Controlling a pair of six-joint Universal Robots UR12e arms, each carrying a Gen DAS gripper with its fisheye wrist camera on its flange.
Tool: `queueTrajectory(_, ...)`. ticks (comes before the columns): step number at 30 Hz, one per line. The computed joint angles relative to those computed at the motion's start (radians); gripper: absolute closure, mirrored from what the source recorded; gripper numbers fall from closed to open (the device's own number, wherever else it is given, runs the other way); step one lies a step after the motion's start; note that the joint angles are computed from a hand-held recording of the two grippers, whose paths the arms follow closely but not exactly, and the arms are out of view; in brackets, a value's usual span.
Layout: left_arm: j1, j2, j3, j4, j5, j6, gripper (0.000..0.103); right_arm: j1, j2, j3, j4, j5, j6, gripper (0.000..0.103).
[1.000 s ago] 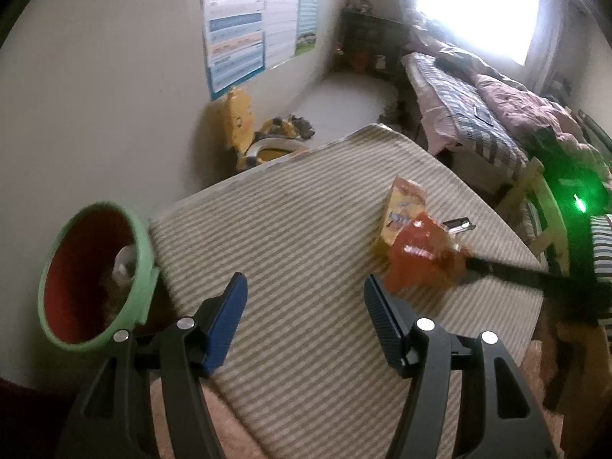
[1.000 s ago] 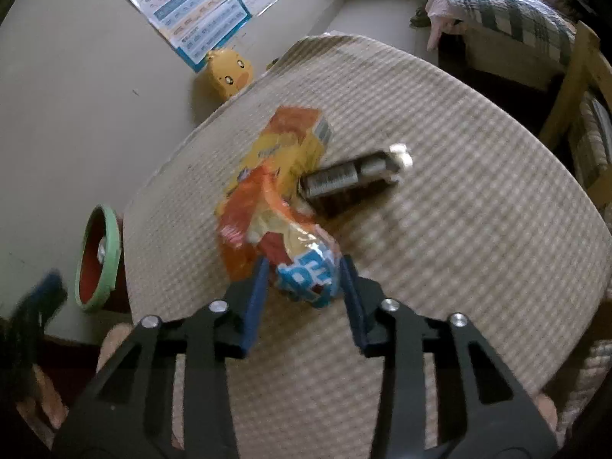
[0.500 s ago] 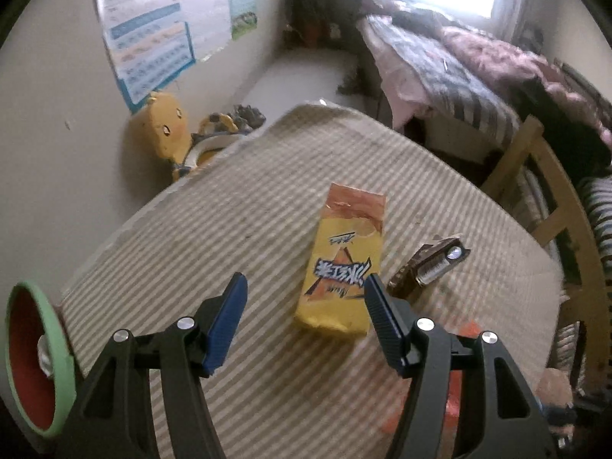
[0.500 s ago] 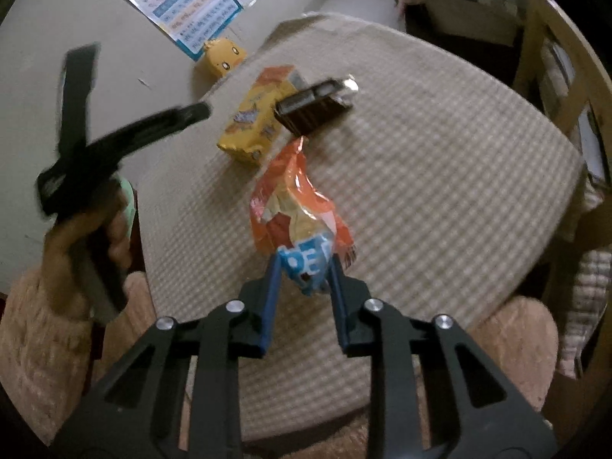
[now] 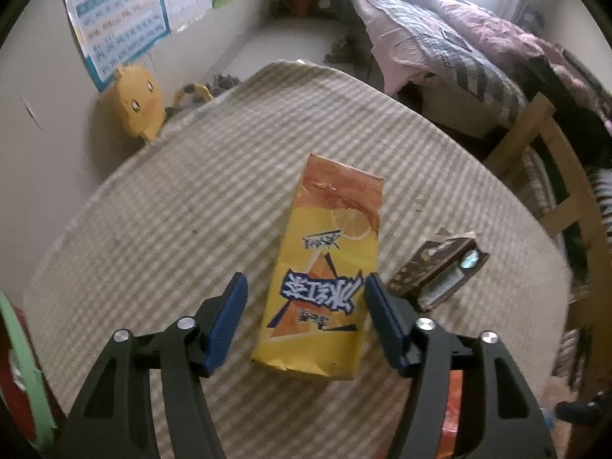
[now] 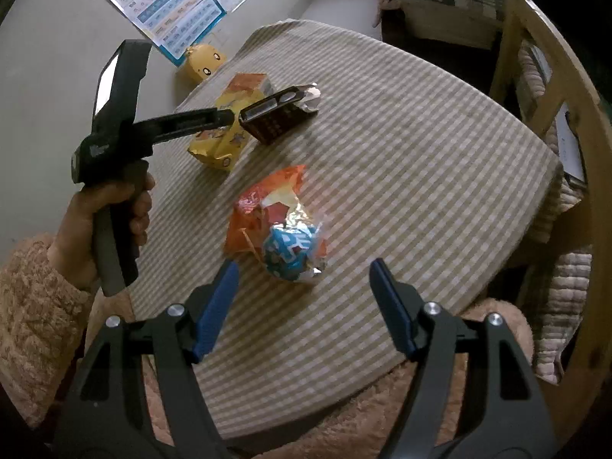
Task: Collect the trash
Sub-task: 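Grasp the dark cigarette box with the left gripper while the right lifts the PEZ wrapper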
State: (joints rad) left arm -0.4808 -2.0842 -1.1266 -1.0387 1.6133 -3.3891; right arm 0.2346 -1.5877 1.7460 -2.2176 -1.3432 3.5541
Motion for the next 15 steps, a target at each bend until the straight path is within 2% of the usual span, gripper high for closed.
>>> queueTrajectory(1, -0.001, 0.003, -0.002, 0.000, 0.006, -0.002, 0.069, 0.002, 0.002, -0.003, 0.002, -0.003, -0.004, 0.034)
queueTrajectory(2, -0.003, 0.007, -0.003, -0.015, 0.025, 0.009, 0.080, 0.003, 0.004, -0.005, 0.002, -0.005, -0.007, 0.034)
queueTrajectory(5, 0.002, 0.038, -0.043, -0.010, 0.008, 0.023, 0.098, 0.005, 0.010, -0.009, -0.004, -0.002, -0.009, 0.032)
queueTrajectory(9, 0.007, 0.090, -0.115, 0.003, 0.020, 0.017, 0.098, 0.009, 0.021, -0.016, -0.011, 0.001, -0.007, 0.032)
queueTrajectory(13, 0.014, 0.108, -0.138, 0.008, 0.016, -0.009, 0.097, 0.013, 0.029, -0.021, -0.017, -0.003, -0.005, 0.032)
queueTrajectory(15, 0.009, 0.098, -0.121, 0.017, 0.012, 0.010, 0.088, 0.013, 0.028, -0.020, -0.018, -0.006, -0.002, 0.032)
